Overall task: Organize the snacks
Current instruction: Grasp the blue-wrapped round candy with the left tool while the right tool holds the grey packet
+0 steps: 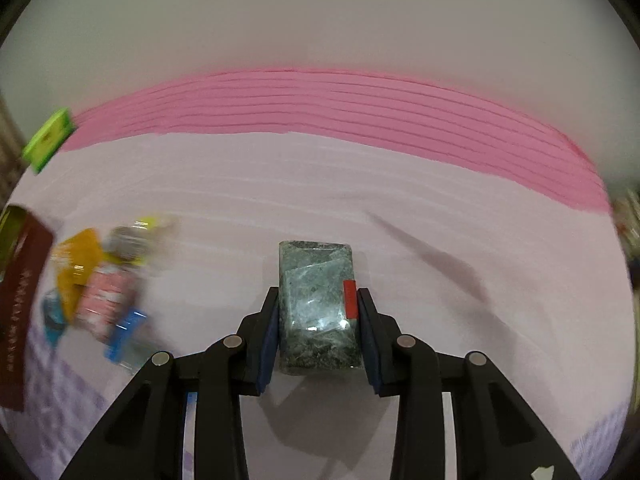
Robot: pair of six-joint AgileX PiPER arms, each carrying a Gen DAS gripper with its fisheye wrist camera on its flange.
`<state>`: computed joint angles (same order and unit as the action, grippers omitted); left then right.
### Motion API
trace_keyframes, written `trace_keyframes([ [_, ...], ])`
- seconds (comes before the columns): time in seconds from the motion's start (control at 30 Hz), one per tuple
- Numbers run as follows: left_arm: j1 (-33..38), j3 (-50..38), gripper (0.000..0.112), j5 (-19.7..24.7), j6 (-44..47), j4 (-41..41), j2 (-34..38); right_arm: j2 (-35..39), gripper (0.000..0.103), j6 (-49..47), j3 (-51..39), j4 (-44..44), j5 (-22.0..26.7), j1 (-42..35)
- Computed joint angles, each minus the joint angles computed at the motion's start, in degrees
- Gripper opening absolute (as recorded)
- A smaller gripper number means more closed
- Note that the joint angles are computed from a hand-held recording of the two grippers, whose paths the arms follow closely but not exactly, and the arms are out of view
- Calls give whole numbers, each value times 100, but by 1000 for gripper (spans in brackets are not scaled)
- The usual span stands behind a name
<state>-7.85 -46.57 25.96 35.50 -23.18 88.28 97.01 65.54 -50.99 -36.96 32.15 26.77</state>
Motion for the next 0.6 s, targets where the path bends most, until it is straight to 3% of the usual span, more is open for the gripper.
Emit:
trace_keyframes([
  [0.1,-167,-161,64,-59,-164,94,309,-324,33,1004,512,-653,252,151],
  [0.3,-346,-392,64,-81,-167,161,728,-567,33,2161,837,-1053,436,358],
  [0.6,-631,-742,58,-195,-866,788,1205,-460,34,2473,744,-1111,405,406],
])
